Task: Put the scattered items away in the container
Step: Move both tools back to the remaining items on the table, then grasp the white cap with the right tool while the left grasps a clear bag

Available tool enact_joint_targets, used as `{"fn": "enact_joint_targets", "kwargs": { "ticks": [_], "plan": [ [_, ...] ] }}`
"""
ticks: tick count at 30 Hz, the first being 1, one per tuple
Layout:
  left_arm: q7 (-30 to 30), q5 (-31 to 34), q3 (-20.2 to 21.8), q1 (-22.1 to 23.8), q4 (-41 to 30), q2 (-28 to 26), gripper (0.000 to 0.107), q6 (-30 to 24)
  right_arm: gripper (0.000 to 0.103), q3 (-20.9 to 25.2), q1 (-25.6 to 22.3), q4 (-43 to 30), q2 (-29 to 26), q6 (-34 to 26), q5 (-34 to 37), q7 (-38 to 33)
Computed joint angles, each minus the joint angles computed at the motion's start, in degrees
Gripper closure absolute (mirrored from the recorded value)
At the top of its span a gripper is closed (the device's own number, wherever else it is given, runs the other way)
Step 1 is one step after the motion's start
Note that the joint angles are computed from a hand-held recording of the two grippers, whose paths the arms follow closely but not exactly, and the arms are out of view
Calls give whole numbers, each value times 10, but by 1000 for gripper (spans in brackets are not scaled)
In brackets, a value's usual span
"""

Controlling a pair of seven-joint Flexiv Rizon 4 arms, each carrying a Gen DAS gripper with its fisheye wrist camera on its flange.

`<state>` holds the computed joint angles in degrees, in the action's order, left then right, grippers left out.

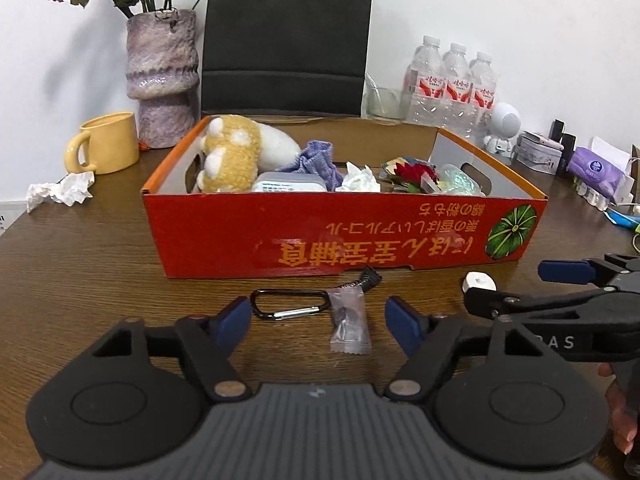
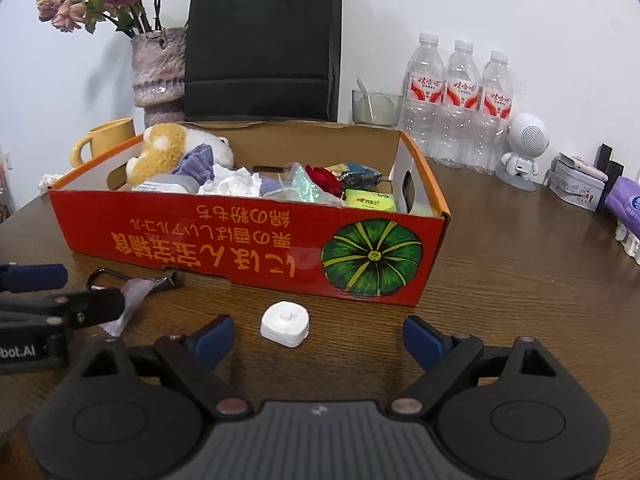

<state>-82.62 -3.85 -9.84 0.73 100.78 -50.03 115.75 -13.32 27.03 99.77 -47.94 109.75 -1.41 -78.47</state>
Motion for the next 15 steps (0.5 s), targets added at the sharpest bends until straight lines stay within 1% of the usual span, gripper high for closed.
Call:
{"fn": "enact_joint_targets", "kwargs": {
  "ticks": [6, 13, 15],
  "plan": [
    [0, -16, 3, -7, -10, -1, 32, -30, 16, -13, 12, -7, -7, -4, 4, -2],
    [2, -30, 10, -18, -17, -4, 34, -44, 17, 8, -5, -15, -6, -17, -11, 2],
    [3, -35, 16, -26, -20, -4, 38, -45, 18, 15, -12, -17, -6, -23, -18, 6]
  ]
}}
